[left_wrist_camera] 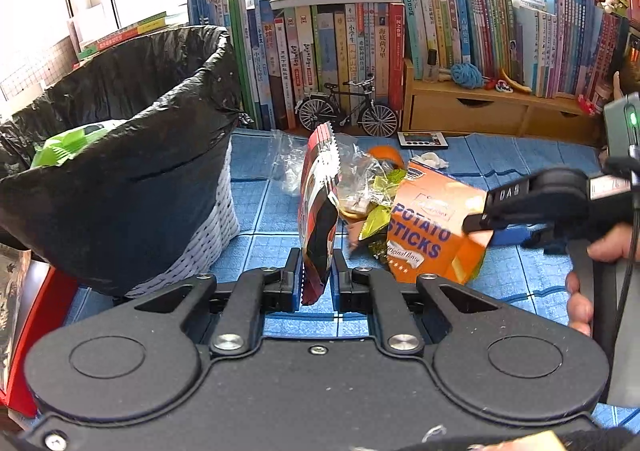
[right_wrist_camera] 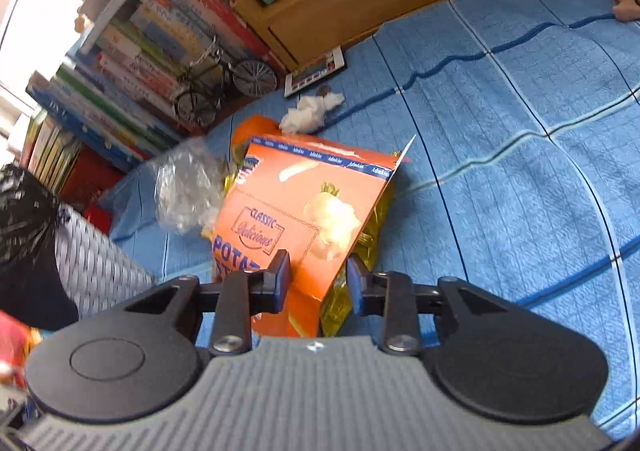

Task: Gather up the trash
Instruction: 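Lift the orange box with the right tool while the left tool holds the red-white wrapper, then carry the box and wrapper over the bin and open both tools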

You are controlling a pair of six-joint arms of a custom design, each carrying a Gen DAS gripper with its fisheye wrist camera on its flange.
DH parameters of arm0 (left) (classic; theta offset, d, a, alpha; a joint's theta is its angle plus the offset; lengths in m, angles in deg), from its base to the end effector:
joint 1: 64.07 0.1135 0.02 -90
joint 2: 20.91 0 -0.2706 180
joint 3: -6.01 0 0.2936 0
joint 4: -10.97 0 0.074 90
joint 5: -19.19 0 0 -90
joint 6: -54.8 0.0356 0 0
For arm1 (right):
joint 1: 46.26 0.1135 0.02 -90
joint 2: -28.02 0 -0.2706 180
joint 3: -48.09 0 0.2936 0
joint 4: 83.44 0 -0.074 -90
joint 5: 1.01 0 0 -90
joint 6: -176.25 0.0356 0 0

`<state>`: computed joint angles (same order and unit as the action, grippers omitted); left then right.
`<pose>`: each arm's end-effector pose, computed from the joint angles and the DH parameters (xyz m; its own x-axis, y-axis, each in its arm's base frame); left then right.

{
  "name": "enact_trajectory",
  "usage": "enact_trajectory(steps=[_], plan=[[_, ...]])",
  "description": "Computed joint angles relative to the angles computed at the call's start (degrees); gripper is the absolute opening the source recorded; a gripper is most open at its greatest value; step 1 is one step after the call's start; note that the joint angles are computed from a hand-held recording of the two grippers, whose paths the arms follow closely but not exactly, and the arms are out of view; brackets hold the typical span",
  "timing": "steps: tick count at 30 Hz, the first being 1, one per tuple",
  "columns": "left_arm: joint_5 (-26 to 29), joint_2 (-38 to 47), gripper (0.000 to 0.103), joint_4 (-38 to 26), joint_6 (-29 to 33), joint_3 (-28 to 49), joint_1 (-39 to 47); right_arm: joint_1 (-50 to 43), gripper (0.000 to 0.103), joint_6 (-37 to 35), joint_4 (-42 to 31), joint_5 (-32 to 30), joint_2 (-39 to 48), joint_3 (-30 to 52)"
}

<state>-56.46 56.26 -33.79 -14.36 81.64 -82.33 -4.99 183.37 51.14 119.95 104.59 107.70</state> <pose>0.3091 -0.1113 0.2910 -0.4758 0.5199 -0.7094 0.6799 0.7291 0.0783 0.2274 0.1752 0.1984 -0.3009 0.8681 -0.3948 0.7087 0.4805 0.5165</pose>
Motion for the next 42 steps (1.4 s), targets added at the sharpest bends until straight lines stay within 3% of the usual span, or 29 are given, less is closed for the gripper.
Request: enact_trajectory(steps=[3,6,9,12,15,16,21,25,31,35,40,42], plan=[[0.0,-0.2,0.013,-0.4,-0.2,0.2,0.4,1.1,0.024,-1.5,-2.9,4.6,2.5,3.8],[-0.1,-0.3,0.013,-0.6,0.0,0.2,0.5,2.6,0.022,-5.9,-4.2,8.3,4.8,7.5],[-0.2,-0.2,0.013,-1.1,0.2,0.7,0.6,1.7,0.029,-10.6,-2.0,7.6,6.3,8.9],[0.0,-0.2,0.013,-1.4,0.5,1.1,0.8,-0.5,0.044,-13.1,0.5,5.3,8.9,10.0],[0.0,-0.1,0.013,-1.4,0.9,1.5,0.8,-2.1,0.045,-13.9,2.1,3.0,11.6,11.2],[0.0,-0.3,0.013,-1.4,0.8,1.5,0.7,-2.5,0.035,-14.0,2.0,2.4,12.4,11.7],[0.5,-0.2,0.013,-1.4,0.3,2.3,0.7,-0.9,0.024,-10.7,-4.6,6.5,14.7,15.8],[-0.9,0.0,0.013,-2.5,-0.3,4.3,-0.6,1.1,0.014,-11.1,-8.2,9.8,11.7,16.5],[-1.1,0.0,0.013,-3.5,-2.1,6.7,-2.0,5.5,0.011,-12.9,-15.3,13.1,6.8,17.9],[-1.1,-0.1,0.013,-4.1,-3.2,7.0,-2.3,6.9,0.012,-18.6,-18.5,9.8,7.7,19.8],[-1.7,0.1,0.013,-5.7,-3.7,7.1,-2.0,6.0,0.023,-21.4,-18.0,5.6,12.0,20.4],[-1.8,0.1,0.013,-6.0,-3.7,7.2,-1.8,5.5,0.02,-21.1,-17.1,4.1,12.8,19.8]])
